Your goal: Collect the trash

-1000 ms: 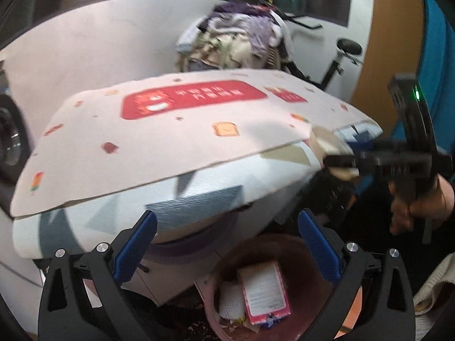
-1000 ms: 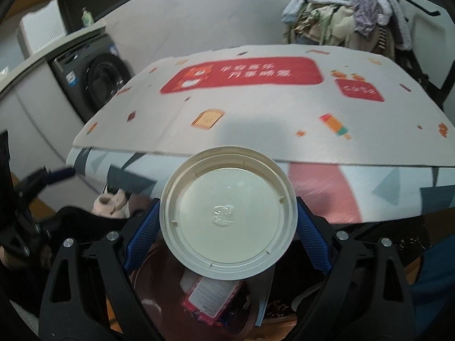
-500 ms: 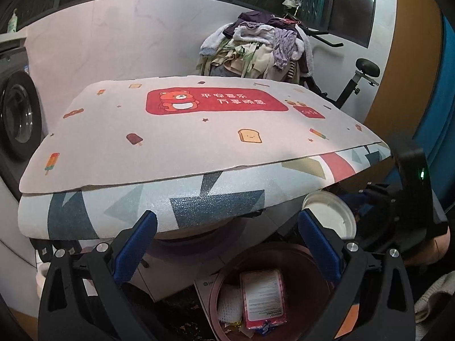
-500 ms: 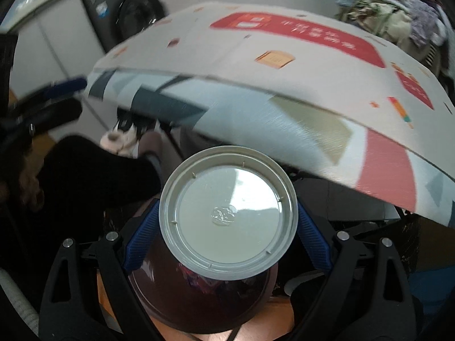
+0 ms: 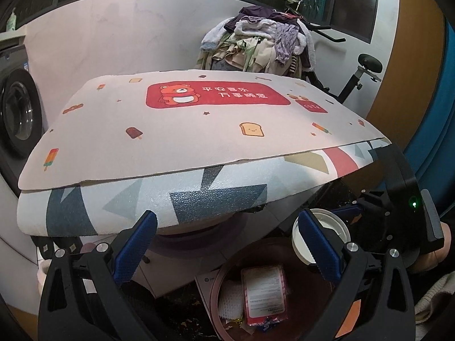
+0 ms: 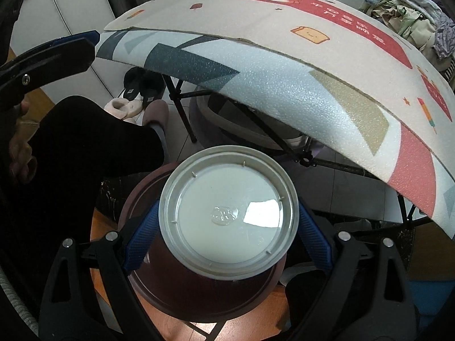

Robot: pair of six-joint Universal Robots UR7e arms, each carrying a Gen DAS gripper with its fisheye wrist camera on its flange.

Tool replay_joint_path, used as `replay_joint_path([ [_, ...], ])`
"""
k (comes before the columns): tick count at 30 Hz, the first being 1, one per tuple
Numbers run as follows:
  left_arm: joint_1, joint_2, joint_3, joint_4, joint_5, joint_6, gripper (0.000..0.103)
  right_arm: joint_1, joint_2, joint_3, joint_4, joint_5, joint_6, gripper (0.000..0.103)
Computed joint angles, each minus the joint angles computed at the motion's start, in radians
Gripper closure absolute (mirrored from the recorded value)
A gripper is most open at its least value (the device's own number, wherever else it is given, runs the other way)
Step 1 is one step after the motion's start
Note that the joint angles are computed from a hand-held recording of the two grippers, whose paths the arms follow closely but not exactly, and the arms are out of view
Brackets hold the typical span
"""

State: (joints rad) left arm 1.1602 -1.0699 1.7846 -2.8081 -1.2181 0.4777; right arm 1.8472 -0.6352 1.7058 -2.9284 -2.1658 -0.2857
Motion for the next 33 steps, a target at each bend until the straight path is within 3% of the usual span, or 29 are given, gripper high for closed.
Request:
replay_joint_path([
  [8,-0.001,0.000,0.000,0.003,0.005,0.000,0.006,0.002,0.002,-0.004,0.002,-0.008,-0.001,0.006],
  [25,-0.005,0.001,0.001,-0.005,0.012,0.004,0.006,-0.001,-0.015,0.012,-0.085,-0.021,0.019,0.006],
  [33,-0.064,-0.009,0.008,-0.157,0.025,0.128,0.006,0.044,-0.066,-0.010,-0.269,-0.080,-0.037,0.006],
])
